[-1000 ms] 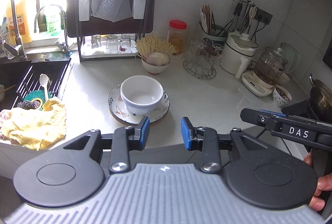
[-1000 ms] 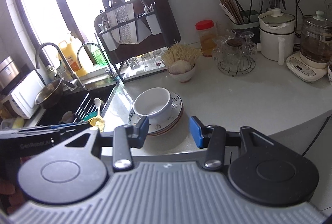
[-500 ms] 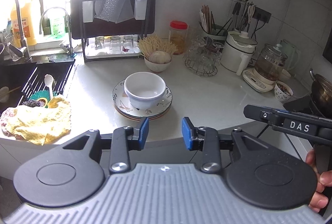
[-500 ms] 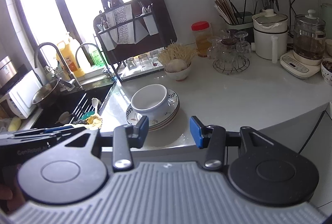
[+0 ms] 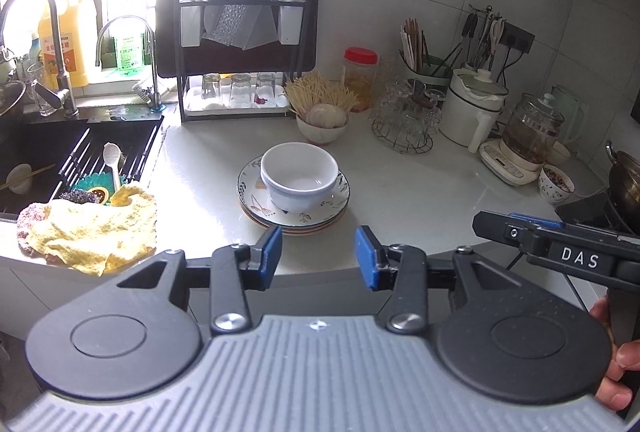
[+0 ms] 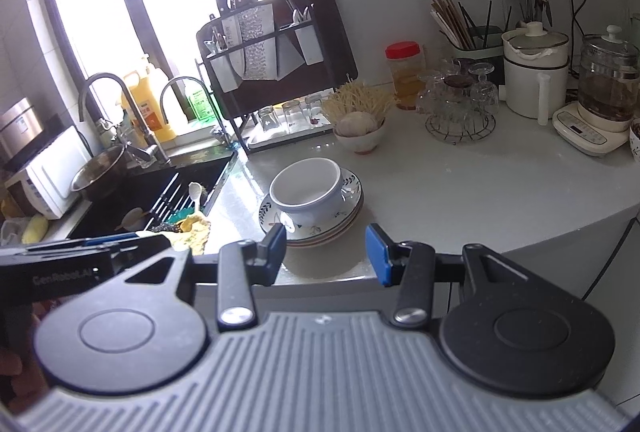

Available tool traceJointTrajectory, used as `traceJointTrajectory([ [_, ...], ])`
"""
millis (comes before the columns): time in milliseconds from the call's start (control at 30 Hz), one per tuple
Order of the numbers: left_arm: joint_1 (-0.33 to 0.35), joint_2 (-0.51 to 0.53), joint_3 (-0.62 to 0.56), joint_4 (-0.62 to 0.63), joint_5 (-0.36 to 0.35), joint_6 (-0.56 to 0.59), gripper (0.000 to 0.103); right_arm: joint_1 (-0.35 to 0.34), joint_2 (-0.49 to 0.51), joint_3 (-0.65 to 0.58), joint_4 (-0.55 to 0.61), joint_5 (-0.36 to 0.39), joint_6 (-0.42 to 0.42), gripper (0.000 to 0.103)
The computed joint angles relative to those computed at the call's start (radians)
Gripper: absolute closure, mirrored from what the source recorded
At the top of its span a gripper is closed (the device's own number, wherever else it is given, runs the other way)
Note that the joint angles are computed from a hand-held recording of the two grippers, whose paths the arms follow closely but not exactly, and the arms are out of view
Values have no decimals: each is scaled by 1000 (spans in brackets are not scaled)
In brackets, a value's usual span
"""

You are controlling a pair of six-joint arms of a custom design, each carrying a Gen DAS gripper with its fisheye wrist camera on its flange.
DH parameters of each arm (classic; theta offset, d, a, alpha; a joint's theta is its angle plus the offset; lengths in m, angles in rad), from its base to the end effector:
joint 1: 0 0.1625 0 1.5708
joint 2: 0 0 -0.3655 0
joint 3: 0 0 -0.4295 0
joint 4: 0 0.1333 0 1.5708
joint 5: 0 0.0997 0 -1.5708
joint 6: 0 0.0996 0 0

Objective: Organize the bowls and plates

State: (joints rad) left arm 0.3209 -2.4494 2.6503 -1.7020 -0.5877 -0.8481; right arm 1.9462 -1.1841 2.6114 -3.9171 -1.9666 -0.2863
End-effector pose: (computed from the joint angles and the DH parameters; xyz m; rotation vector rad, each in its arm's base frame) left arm -0.1549 -0.2793 0.2480 0.5194 2.3276 -1.0652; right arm 0.2103 -0.2748 0.0994 0.5810 -2.4600 1.2659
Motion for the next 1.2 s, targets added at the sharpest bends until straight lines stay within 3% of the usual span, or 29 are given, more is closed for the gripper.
traceJointTrajectory([
  [67, -11, -11, -2, 29, 4, -15, 54, 3, 7, -4, -5, -8, -5, 42],
  [200, -31, -35, -6, 107, 17, -80, 50, 18, 24, -15, -14, -27, -24, 38],
  [267, -39, -45, -7, 134, 27, -108, 37, 19, 23, -16, -11, -30, -30, 37],
  [300, -42, -51, -8, 151, 35, -122, 35, 19, 25, -18, -11, -34, -30, 35],
  [367, -47, -51, -15, 186, 45, -153, 28, 17, 29, -19, -13, -36, -27, 17],
  [400, -51, -53, -19, 205, 48, -170, 25, 16, 30, -20, -14, -37, -28, 15],
  [467, -55, -55, -23, 226, 52, -188, 16, 24, 35, -27, -6, -62, -25, 14],
  [667, -77, -43, -35, 298, 74, -257, 6, 21, 36, -21, -28, -42, -56, 14],
  [1200, -55, 52, -45, 249, 75, -266, 3, -6, 11, 3, -29, -28, -82, 14],
])
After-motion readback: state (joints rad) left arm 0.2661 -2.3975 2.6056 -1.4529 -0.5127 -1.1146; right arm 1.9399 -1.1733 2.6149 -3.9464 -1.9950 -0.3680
